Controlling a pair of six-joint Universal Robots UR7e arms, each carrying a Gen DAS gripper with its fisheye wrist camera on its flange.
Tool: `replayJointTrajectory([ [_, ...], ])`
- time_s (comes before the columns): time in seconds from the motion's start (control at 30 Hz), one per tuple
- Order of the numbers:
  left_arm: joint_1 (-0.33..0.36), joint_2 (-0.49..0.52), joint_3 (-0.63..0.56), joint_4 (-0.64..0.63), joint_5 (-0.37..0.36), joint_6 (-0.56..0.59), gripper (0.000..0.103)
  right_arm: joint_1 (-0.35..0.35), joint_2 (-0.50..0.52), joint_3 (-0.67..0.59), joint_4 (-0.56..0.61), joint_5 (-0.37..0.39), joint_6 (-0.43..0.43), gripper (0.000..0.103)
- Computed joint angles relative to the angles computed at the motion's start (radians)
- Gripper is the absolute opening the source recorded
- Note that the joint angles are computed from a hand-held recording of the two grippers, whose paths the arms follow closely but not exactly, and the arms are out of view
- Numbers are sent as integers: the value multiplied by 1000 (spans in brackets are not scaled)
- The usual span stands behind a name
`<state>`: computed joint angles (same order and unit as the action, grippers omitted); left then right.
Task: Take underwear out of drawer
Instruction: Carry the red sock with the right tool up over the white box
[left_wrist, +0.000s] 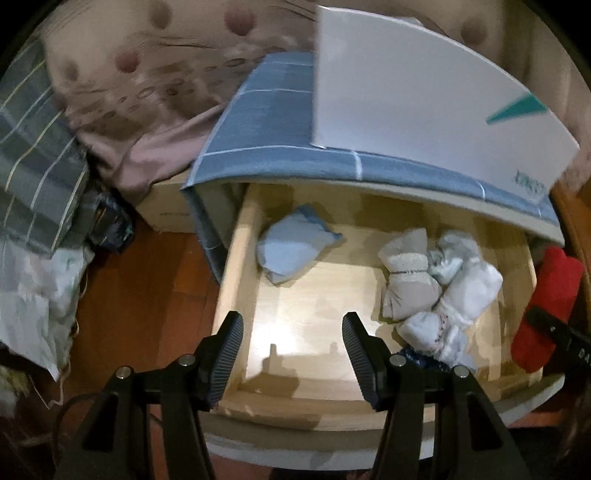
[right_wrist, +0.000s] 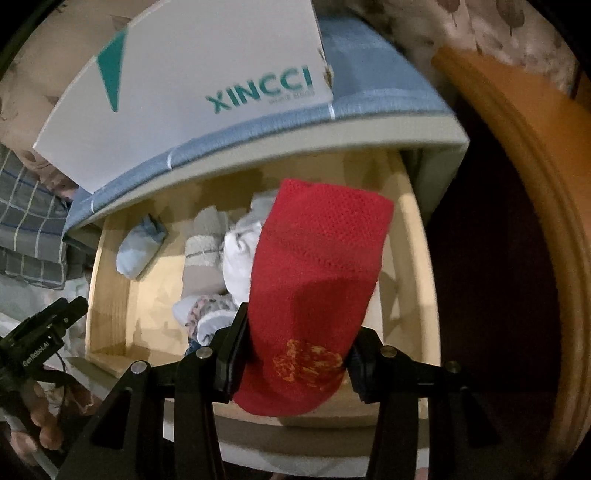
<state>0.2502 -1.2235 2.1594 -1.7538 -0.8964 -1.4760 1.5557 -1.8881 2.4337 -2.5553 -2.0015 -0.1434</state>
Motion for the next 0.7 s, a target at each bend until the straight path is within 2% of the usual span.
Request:
replayJointTrajectory([
  [0.1,-17,-19,8,25,23,-46,57,34,-3,10,-58,-20,-21,43],
  [0.27,-26,-23,9,38,32,-53,57,132,37,-7,-135,-116,-86,43],
  [0.43,-24,-11,2,45,28,-42,57,187,37,-76,-108,-109,-74,43],
  [0.7,-28,20,-18,76,28,-19,57,287,132,-225,-127,-151,-93,43],
])
